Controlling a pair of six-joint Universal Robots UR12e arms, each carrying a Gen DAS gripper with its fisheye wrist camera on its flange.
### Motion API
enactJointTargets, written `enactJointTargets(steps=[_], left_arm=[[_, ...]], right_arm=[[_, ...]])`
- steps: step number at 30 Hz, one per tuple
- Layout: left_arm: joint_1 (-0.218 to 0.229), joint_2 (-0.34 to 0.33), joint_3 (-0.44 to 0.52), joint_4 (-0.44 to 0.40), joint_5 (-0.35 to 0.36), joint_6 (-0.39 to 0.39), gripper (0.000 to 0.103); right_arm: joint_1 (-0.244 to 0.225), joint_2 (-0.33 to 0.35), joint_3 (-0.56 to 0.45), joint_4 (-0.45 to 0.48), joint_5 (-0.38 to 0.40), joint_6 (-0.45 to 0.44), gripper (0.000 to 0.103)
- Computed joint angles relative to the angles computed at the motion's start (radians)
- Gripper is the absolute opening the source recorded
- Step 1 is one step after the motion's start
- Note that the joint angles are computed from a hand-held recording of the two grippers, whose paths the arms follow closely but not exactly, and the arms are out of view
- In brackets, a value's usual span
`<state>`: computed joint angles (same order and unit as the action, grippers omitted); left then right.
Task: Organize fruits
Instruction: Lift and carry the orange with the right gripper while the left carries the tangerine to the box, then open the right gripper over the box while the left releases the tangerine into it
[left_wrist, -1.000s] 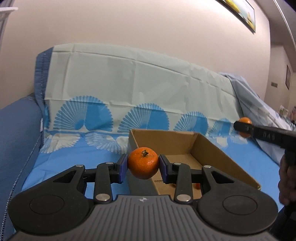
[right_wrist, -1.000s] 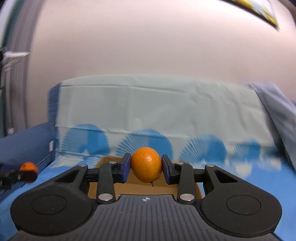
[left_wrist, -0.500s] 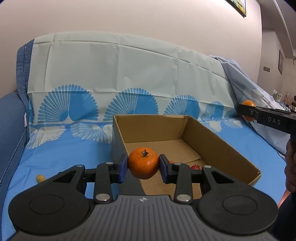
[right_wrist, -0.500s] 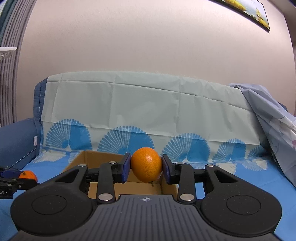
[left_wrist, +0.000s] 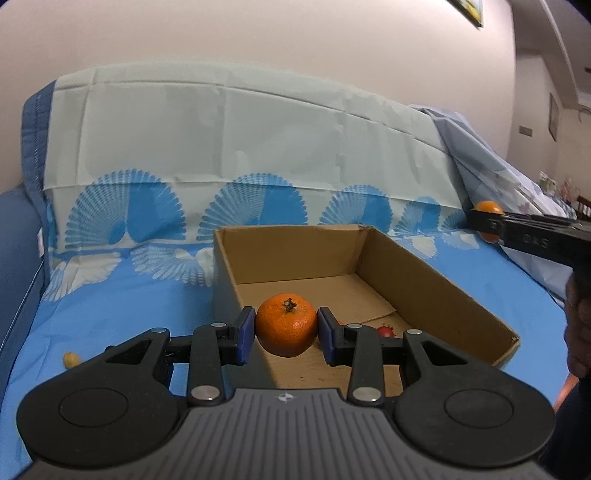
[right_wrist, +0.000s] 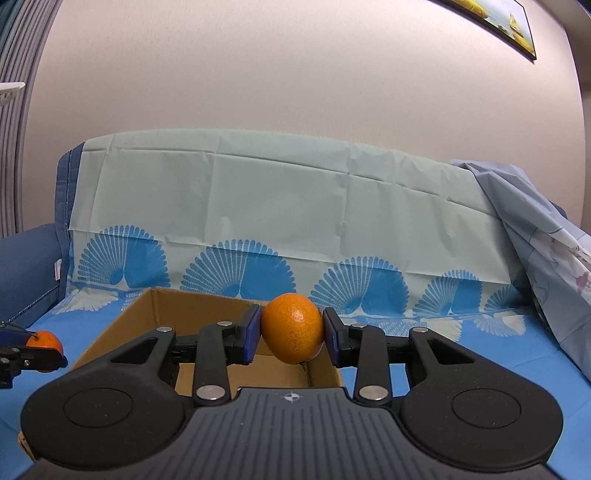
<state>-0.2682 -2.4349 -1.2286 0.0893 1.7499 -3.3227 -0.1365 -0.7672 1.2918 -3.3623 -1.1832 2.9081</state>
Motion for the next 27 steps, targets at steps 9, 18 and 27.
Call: enactJointTargets(steps=[9, 18, 27], left_arm=[[-0.008, -0.01, 0.01, 0.004, -0.013, 0.029, 0.04], [-0.015, -0.023, 0.032, -0.014, -0.028, 0.053, 0.04], [-0.022, -0.035, 0.048, -0.018, -0.038, 0.078, 0.04]], right_arm=[[0.01, 0.004, -0.01, 0.026, -0.021, -0.015, 0.037], [0.016, 0.008, -0.013, 0.041, -0.018, -0.036, 0.037], [0.02, 0.01, -0.018, 0.053, -0.014, -0.052, 0.037]])
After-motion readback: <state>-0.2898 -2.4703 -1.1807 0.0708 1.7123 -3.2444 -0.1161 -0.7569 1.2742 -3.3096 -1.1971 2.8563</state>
